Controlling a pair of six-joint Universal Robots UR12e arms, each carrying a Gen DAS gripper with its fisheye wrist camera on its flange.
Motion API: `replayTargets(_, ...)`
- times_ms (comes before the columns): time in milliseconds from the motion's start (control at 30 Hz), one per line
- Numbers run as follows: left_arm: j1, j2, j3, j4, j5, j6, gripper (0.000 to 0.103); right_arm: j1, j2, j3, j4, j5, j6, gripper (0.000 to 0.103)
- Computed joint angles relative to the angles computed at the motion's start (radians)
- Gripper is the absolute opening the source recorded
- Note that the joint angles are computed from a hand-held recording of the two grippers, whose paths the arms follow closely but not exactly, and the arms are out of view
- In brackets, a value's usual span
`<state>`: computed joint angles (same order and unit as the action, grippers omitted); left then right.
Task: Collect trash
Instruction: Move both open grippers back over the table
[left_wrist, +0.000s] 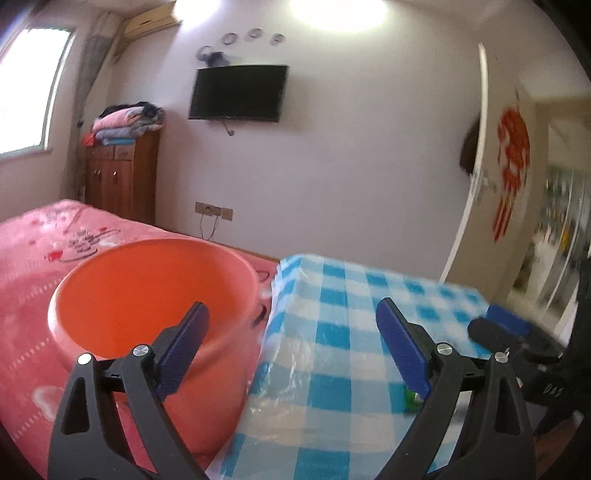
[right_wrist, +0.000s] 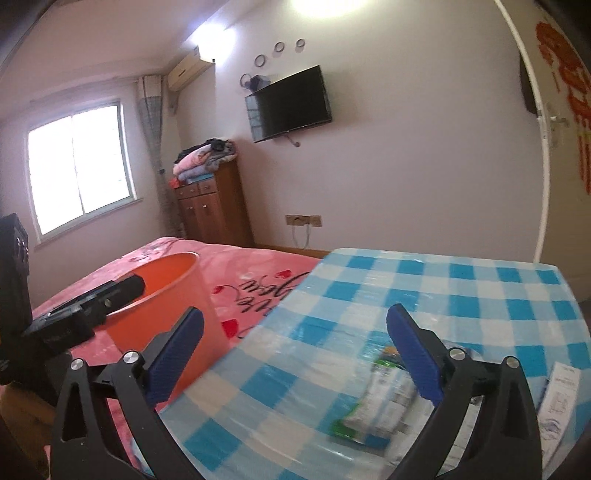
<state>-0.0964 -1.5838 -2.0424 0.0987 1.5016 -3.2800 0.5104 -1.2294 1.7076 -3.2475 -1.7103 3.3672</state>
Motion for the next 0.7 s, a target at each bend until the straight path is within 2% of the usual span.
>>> replayTargets(200,-0.021,-0.008,0.016,-0.104,-0.045,0.006,0.092,-0.007,-0.016,0.059,-0.056,-0.057,0.015,0.098)
replayTargets(267,-0.03,-0.014,0.02,-0.133,-0.051,0.006,0.092,-0.016,-0.022,0.075,-0.056,-0.051,0.024,0.098)
replayTargets(333,-0.035,-0.02,0.016,-0.131,-0.062,0.008,0.092,-0.025,-0.029,0.092,-0.06,-0.048,0.033,0.098)
replayTargets(433,-0.053,-0.033,0.017,-0.124,-0.042,0.0,0.092,-0.035,-0.035,0.114,-0.068,-0.055,0.046,0.098)
replayTargets(533,-0.058,-0.04,0.024,-0.165,-0.071,-0.013,0.092,-0.05,-0.041,0.132,-0.076,-0.051,0.067,0.098)
replayTargets(700,-0.09,-0.053,0.035,-0.195,-0.05,0.007,0.092,-0.068,-0.055,0.163,-0.091,-0.052,0.091,0.098)
